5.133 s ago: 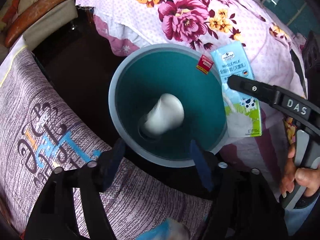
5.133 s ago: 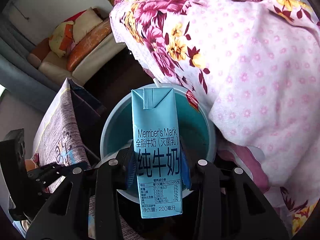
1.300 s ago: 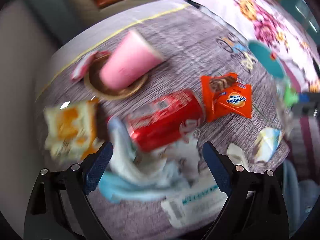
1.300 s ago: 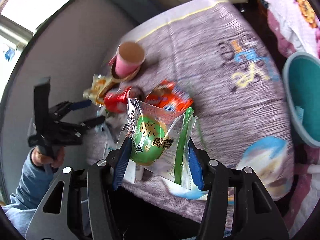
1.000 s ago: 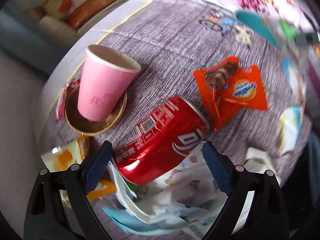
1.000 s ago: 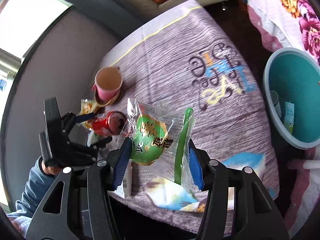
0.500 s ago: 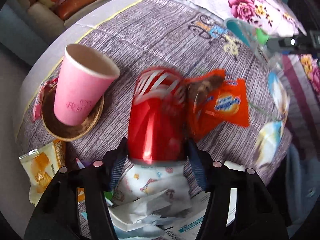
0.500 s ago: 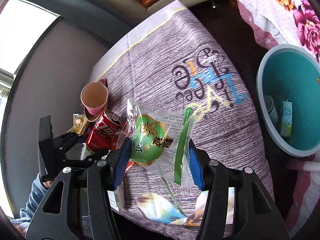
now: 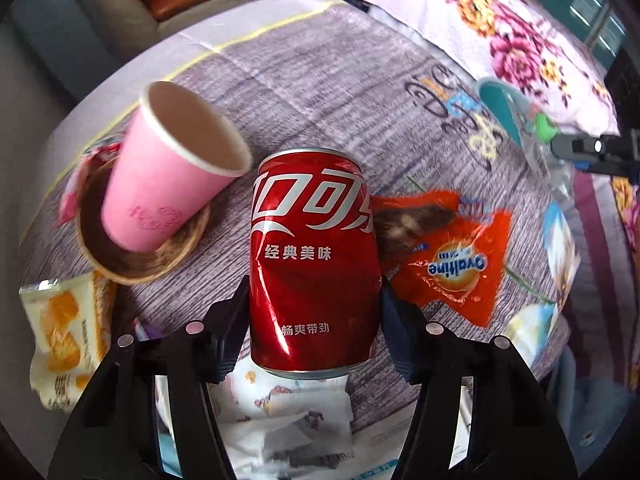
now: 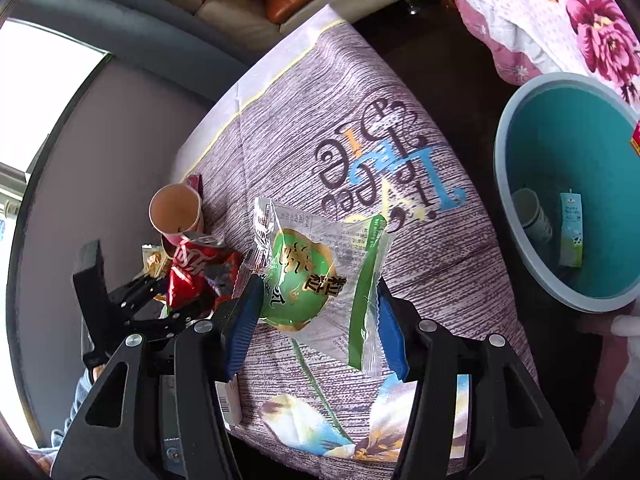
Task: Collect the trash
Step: 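Carry the can and snack bag over the teal bin and release both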
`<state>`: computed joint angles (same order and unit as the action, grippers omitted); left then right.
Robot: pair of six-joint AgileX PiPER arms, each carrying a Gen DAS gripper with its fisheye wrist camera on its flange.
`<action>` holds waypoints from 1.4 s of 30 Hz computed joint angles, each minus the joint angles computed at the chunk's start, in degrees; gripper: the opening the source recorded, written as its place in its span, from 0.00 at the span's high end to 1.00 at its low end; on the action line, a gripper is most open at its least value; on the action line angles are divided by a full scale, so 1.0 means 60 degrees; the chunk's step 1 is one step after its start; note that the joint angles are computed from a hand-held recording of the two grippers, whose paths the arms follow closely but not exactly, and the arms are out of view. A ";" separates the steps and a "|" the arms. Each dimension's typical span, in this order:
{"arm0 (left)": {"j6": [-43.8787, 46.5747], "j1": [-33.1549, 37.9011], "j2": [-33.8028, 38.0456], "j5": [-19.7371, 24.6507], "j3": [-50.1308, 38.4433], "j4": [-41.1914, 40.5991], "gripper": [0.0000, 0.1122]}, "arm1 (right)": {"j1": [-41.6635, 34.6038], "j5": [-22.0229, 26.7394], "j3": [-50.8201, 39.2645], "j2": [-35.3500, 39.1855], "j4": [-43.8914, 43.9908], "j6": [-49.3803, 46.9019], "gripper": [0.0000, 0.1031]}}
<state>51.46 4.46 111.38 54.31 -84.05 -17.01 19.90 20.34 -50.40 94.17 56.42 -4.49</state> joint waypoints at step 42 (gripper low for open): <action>-0.4517 -0.7027 0.3380 0.1778 -0.4934 0.0181 0.45 | -0.7237 0.0469 0.4404 -0.3691 0.0428 -0.3509 0.50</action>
